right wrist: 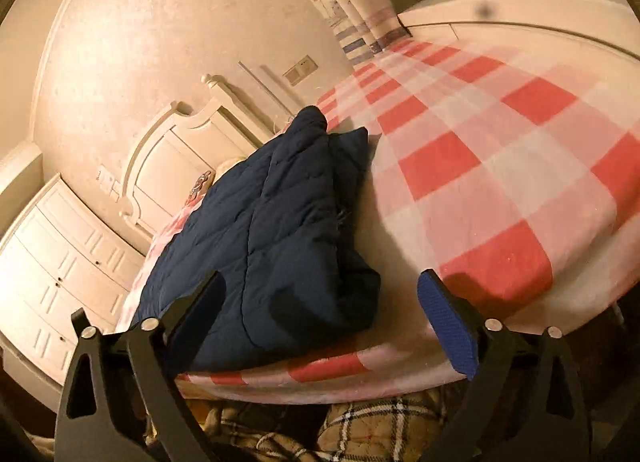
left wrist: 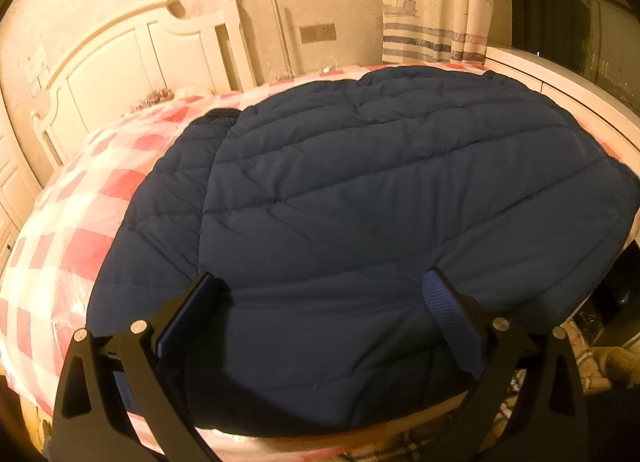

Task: Fold large clothes

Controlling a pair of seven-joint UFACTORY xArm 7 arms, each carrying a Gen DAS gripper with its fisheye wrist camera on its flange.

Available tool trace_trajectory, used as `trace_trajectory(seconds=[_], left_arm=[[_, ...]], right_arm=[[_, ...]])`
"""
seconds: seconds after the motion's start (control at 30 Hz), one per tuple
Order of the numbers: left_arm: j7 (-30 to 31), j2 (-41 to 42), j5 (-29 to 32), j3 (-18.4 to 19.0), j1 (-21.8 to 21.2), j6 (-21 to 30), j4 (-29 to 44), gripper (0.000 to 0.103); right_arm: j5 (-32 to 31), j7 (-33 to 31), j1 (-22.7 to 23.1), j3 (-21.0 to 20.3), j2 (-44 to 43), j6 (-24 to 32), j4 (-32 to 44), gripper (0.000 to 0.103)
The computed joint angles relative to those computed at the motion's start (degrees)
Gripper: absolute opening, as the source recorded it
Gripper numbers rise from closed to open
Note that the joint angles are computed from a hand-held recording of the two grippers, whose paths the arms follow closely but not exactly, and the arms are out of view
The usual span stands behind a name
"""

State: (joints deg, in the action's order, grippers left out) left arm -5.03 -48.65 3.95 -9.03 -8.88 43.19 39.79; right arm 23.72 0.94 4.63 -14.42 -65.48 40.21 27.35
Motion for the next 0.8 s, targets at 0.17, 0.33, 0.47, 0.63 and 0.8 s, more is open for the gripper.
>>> trace_trajectory(seconds=[0.17,0.33,0.47,0.63,0.8], left_arm=[[-0.11,4.7,-0.67,1.18,1.23,-1.64,8.22,0.101],[-2.51,20.43,3.03,-1.85,4.84,-0.83,24.03,0.101],[-8.98,34.99,13.69,-6.01,7.48,4.99,35.61,0.101],[-11.77,42.43,19.35,-5.06,7.49,5.98,39.14,0.101],[-7.16,43.46,5.42,2.99,3.46,3.79,37.6,0.101]], right_arm=[[-4.58,-2.93,2.31,4.82,7.02,-2.1,7.8,0.093],[-13.29,-3.84,2.18,12.41,29.83,2.76,28.01,0.093],[-15.91,-2.87,1.83,14.9,48.08,5.4,44.06,0.093],[-23.39,0.0,-1.86,17.71,61.07,9.23,53.99,0.093],[-10.09,-2.89,-3.09,14.24,62.56,8.76,52.27,0.096]])
